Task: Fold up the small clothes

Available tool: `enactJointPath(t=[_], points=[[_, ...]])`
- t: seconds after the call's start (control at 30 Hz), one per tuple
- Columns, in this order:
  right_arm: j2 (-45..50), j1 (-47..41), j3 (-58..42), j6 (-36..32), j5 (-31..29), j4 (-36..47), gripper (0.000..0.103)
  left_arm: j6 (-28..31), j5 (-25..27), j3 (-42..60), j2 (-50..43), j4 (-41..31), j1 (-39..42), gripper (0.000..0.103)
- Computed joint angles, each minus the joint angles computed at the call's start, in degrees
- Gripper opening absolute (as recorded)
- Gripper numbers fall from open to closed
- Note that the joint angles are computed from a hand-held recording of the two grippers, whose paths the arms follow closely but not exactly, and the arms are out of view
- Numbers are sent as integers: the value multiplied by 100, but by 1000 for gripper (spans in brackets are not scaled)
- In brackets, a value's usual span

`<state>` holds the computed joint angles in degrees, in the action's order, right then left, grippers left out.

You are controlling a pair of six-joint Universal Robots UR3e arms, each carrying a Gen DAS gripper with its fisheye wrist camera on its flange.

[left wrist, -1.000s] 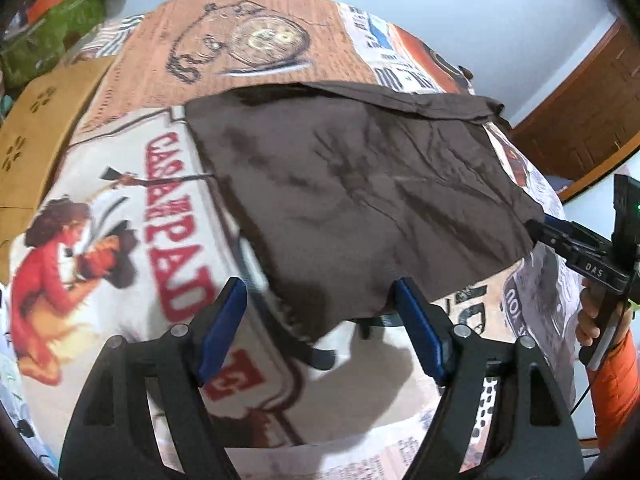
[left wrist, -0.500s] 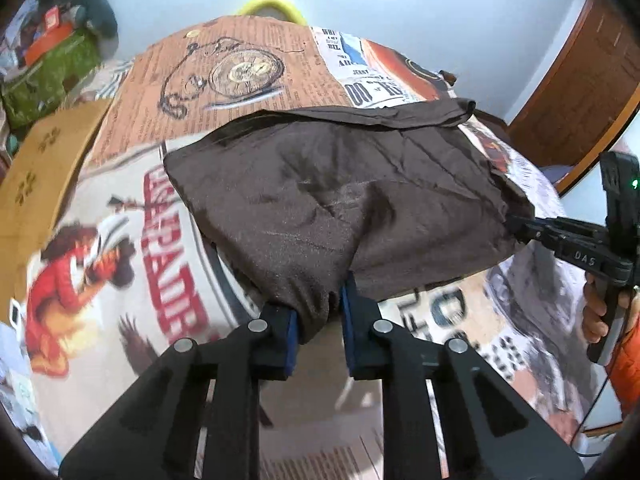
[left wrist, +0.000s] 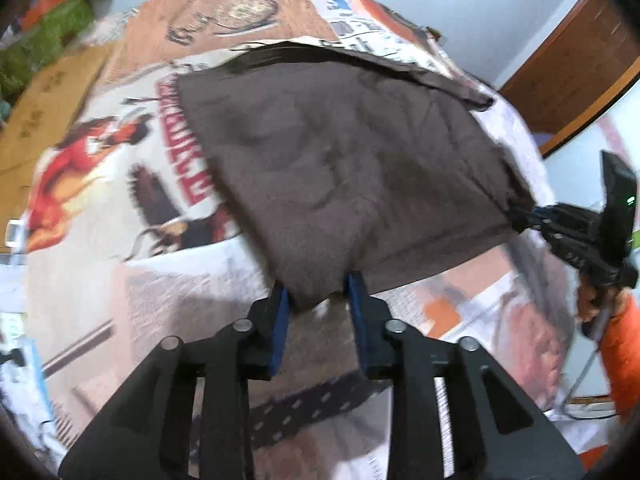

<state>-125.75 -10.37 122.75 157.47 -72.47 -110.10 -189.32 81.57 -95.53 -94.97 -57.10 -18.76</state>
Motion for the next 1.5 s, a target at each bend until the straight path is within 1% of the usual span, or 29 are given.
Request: enactJointPath(t=[0.03,0.1,0.13,0.17,0.23,0.3,0.33,0.37,0.43,0.5,0.57,0.6,0.7,0.8,0.87,0.97,1.1,1.17,1.23,1.3,1.37,1.43,1.5], points=[[-50,-16,6,5,-56,33,13,-43,103,-103,112,13,-31,39],[-144,-6,-8,76,-257,58,17,-125,175,-328,381,75,-12,41],[-210,-72,-62,52,-277,145,17,-153,149,-439,529,92,26,44],[-293,-173,-127,18,-242,250,17,-198,146,-548,675,114,48,47],[-411,-335,-293,-28,-134,453,18,-261,254,-660,859,147,30,50],[-347,-324,-496,65,-82,450,25,-344,453,-693,928,221,-38,55],[-242,-258,-612,164,-58,370,28,-398,509,-758,971,315,-47,57],[-116,-157,-715,272,-35,269,31,-471,532,-844,1015,425,-33,57],[294,129,-961,481,30,0,35,-553,497,-932,1035,551,35,57],[1065,634,-1294,832,-43,-558,40,-590,396,-1034,1026,705,143,57],[1666,943,-1574,1053,-153,-898,40,-618,303,-1034,954,786,207,57],[2156,1116,-1831,1206,-187,-1096,40,-607,238,-1050,925,850,249,57],[3155,1333,-2426,1514,-175,-1327,40,-620,264,-1001,782,991,211,57],[3887,1412,-2933,1743,-175,-1401,40,-596,356,-892,561,1116,128,57],[4196,1443,-3180,1845,-253,-1417,40,-559,479,-788,361,1199,49,57],[4516,1405,-3488,1912,-255,-1436,40,-582,702,-684,127,1270,-22,57],[4794,1486,-3715,2125,-758,-1782,40,-566,547,-784,76,1292,124,57],[4857,1436,-3813,2255,-815,-1805,40,-548,575,-841,60,1308,131,57],[4856,1376,-3887,2339,-751,-1733,40,-542,589,-921,76,1361,137,57],[4782,1399,-3898,2297,-660,-1656,40,-541,573,-1004,130,1416,160,57],[4793,1575,-4026,2165,-700,-1556,40,-534,504,-1165,284,1520,242,57],[4836,1931,-4229,1985,-828,-1404,40,-519,479,-1274,422,1576,322,57],[4977,2271,-4543,1826,-902,-1241,40,-511,568,-1362,541,1636,369,57]])
